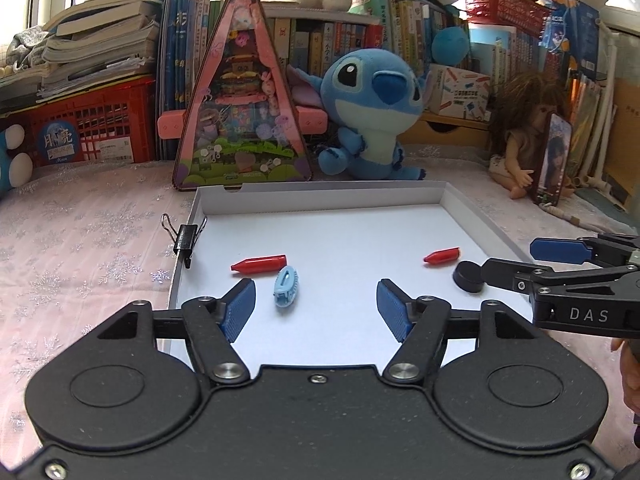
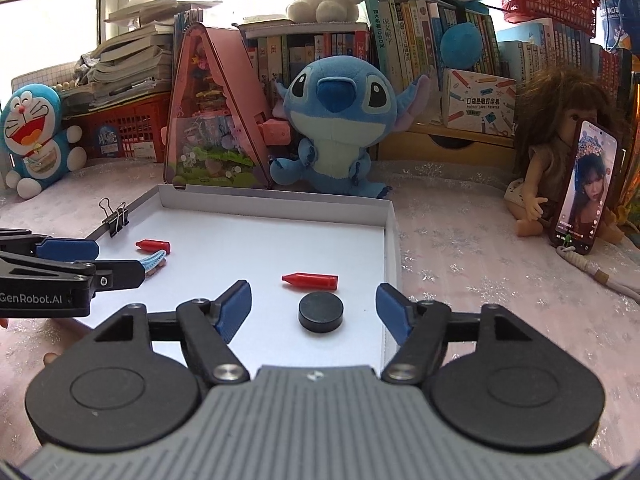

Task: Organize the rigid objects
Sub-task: 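Withdraw both open grippers from the tray toward the remaining objects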

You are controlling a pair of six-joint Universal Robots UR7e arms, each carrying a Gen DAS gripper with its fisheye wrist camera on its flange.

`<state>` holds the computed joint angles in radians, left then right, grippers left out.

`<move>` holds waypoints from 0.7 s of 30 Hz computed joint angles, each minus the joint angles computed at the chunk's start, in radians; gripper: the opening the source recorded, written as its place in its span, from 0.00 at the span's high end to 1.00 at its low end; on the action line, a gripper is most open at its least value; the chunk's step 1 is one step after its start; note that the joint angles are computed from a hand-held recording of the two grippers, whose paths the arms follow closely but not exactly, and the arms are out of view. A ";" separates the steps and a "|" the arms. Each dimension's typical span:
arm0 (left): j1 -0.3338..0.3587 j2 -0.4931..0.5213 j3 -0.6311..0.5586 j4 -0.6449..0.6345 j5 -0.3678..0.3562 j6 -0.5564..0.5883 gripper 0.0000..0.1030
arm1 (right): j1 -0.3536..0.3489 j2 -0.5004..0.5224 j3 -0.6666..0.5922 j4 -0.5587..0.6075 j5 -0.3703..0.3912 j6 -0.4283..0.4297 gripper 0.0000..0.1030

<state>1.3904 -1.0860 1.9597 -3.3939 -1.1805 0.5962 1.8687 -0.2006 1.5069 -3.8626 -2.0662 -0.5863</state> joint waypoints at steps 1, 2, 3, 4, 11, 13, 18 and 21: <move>-0.001 -0.008 0.012 -0.006 -0.007 0.004 0.34 | 0.000 -0.002 0.010 -0.015 0.004 -0.005 0.20; -0.003 -0.017 0.024 -0.012 -0.015 0.010 0.32 | 0.001 -0.003 0.019 -0.031 0.005 -0.012 0.20; -0.004 -0.026 0.038 -0.019 -0.021 0.016 0.31 | 0.002 -0.004 0.028 -0.046 0.006 -0.020 0.19; -0.006 -0.033 0.048 -0.026 -0.026 0.019 0.29 | 0.002 -0.006 0.036 -0.060 0.008 -0.027 0.19; -0.012 -0.082 0.125 -0.058 -0.066 0.053 0.25 | 0.002 -0.016 0.096 -0.145 0.022 -0.051 0.16; -0.013 -0.094 0.142 -0.061 -0.069 0.058 0.25 | 0.000 -0.020 0.111 -0.156 0.026 -0.046 0.14; -0.014 -0.120 0.181 -0.066 -0.079 0.067 0.25 | -0.005 -0.026 0.143 -0.183 0.030 -0.029 0.14; -0.014 -0.132 0.200 -0.069 -0.076 0.069 0.24 | -0.005 -0.022 0.157 -0.204 0.025 -0.038 0.13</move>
<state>1.3768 -1.2177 2.1601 -3.4630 -1.2564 0.6652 1.8639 -0.2228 1.6638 -4.0662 -2.0412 -0.6242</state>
